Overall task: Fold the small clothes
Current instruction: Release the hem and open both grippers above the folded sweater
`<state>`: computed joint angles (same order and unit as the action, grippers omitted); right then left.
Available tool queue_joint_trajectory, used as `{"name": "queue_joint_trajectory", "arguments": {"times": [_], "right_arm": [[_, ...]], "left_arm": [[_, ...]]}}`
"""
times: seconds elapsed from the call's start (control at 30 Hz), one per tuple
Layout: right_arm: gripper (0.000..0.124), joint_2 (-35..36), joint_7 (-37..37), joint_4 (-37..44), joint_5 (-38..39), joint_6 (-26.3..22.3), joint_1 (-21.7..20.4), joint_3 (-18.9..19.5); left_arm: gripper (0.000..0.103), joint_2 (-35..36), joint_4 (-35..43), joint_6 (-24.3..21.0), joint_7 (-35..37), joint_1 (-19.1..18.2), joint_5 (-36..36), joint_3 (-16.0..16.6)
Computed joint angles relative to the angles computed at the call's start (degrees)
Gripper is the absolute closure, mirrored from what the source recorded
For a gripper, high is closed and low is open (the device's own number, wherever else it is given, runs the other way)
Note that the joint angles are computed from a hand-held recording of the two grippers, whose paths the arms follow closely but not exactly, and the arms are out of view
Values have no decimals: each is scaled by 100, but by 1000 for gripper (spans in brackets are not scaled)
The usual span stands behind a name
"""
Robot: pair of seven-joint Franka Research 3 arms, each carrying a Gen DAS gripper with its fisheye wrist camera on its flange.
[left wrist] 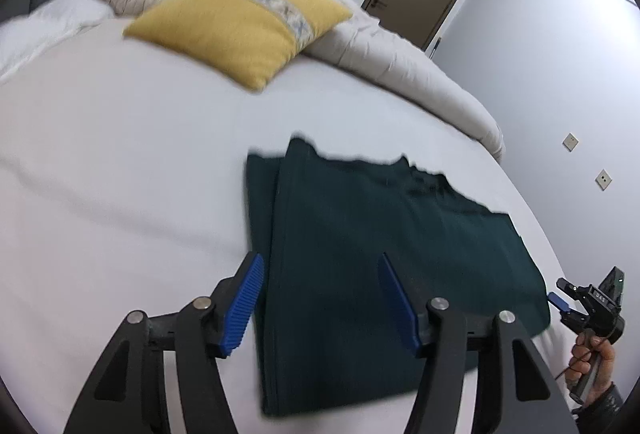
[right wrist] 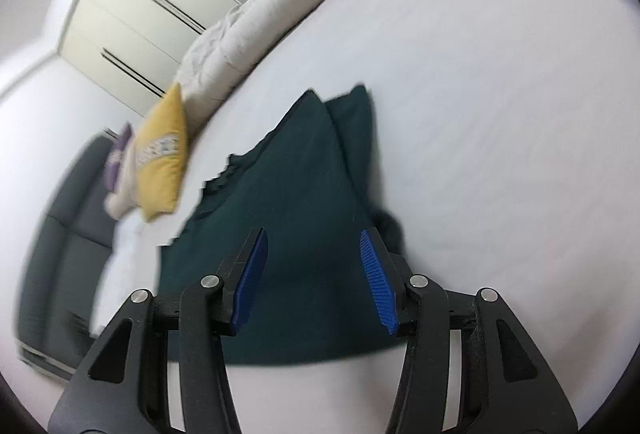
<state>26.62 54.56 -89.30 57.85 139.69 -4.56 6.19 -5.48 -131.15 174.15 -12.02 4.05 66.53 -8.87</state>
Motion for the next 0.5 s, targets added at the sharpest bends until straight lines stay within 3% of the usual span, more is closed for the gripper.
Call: {"name": "queue_joint_trajectory", "arguments": {"times": [0.07, 0.17, 0.23, 0.27, 0.33, 0.43, 0.5], "right_arm": [[76, 33, 206, 104, -300, 135, 170, -58], [76, -41, -76, 123, -304, 53, 237, 112], [76, -131, -267, 82, -478, -127, 296, 114], [76, -150, -278, 90, -548, -215, 319, 88], [76, -83, -160, 177, -692, -332, 428, 62], [76, 101, 35, 352, -874, -377, 538, 16], [78, 264, 200, 497, -978, -387, 535, -16]], "left_arm": [[41, 114, 116, -163, 364, -34, -373, 54], [41, 305, 240, -73, 110, 5, -254, 121], [41, 491, 448, -452, 775, -143, -748, 116], [41, 688, 679, -835, 1521, -243, -1381, 101], [41, 976, 1040, -1479, 2033, -388, -1971, 143], [41, 1229, 1093, -1325, 2321, -366, -2653, 310], [42, 1256, 966, -1052, 2259, -410, -2567, 465]]}}
